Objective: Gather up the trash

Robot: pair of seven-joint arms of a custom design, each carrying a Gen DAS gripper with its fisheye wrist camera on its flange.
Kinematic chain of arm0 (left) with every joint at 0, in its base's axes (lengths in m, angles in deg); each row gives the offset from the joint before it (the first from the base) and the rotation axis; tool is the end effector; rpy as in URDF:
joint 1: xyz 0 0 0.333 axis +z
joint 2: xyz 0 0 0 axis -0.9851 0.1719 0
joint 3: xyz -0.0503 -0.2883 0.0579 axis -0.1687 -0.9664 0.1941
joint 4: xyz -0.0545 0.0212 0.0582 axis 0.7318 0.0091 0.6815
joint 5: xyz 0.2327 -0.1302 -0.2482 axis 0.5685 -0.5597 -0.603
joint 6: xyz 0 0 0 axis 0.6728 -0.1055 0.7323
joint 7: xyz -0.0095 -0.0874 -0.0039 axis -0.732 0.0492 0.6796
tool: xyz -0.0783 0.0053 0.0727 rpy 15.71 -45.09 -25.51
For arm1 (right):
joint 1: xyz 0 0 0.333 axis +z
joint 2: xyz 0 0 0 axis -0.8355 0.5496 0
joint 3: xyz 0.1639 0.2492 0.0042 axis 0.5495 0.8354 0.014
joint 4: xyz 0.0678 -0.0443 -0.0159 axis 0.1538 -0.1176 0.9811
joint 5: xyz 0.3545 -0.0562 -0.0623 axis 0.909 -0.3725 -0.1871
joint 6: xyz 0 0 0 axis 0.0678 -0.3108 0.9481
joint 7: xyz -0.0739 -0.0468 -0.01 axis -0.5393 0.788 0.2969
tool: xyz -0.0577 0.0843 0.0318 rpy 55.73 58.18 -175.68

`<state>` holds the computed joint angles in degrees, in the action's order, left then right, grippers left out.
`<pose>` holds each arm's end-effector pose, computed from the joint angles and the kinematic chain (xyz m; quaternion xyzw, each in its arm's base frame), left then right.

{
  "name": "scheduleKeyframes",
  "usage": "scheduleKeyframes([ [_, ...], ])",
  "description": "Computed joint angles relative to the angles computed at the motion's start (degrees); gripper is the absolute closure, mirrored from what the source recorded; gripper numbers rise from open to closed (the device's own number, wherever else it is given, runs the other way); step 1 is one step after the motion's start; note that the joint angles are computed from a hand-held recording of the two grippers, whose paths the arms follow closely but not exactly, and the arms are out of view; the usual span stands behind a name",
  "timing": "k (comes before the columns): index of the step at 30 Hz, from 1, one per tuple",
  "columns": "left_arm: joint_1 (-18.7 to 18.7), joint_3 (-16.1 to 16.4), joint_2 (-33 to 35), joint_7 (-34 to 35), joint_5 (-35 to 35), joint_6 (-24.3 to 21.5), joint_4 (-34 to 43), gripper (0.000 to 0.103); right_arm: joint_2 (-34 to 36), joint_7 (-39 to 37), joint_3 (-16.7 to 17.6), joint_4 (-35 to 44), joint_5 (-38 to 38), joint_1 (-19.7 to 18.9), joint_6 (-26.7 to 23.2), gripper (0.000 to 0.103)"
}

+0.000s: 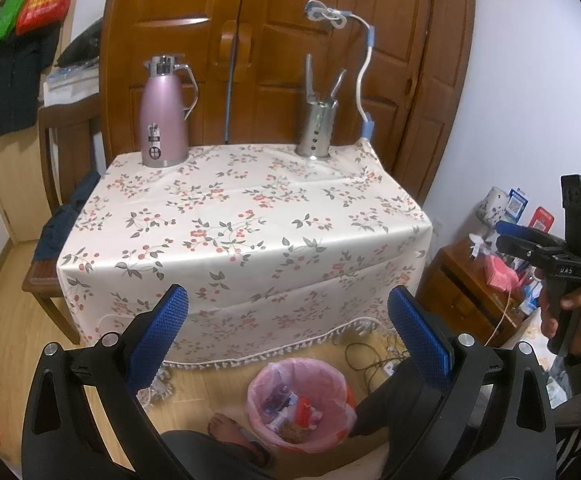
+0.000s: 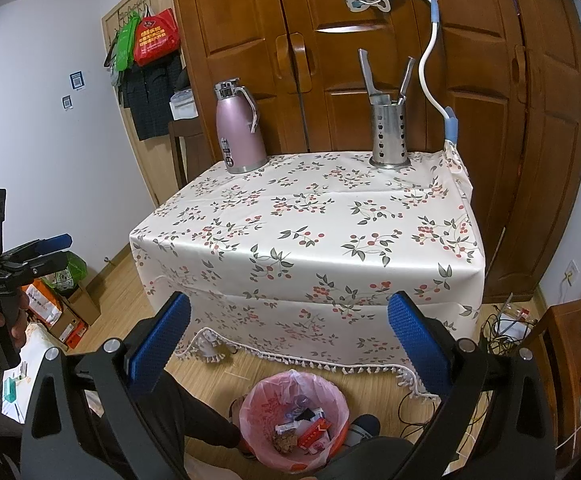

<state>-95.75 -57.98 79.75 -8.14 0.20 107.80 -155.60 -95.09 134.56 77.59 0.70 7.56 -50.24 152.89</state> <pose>0.4993 -0.2814 0.7464 -0.5535 0.6983 -0.3995 0.2157 0.4998 0.0605 0.8173 -0.7117 0.5550 -0.1790 0.3917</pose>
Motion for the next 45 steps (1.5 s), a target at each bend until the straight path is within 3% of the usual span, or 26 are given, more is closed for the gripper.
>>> scheduleKeyframes([
  [45, -0.11, 0.00, 0.68, -0.20, 0.23, 0.01, 0.55, 0.006, 1.17, -0.23, -0.02, 0.92, 0.38, -0.10, 0.02, 0.005],
])
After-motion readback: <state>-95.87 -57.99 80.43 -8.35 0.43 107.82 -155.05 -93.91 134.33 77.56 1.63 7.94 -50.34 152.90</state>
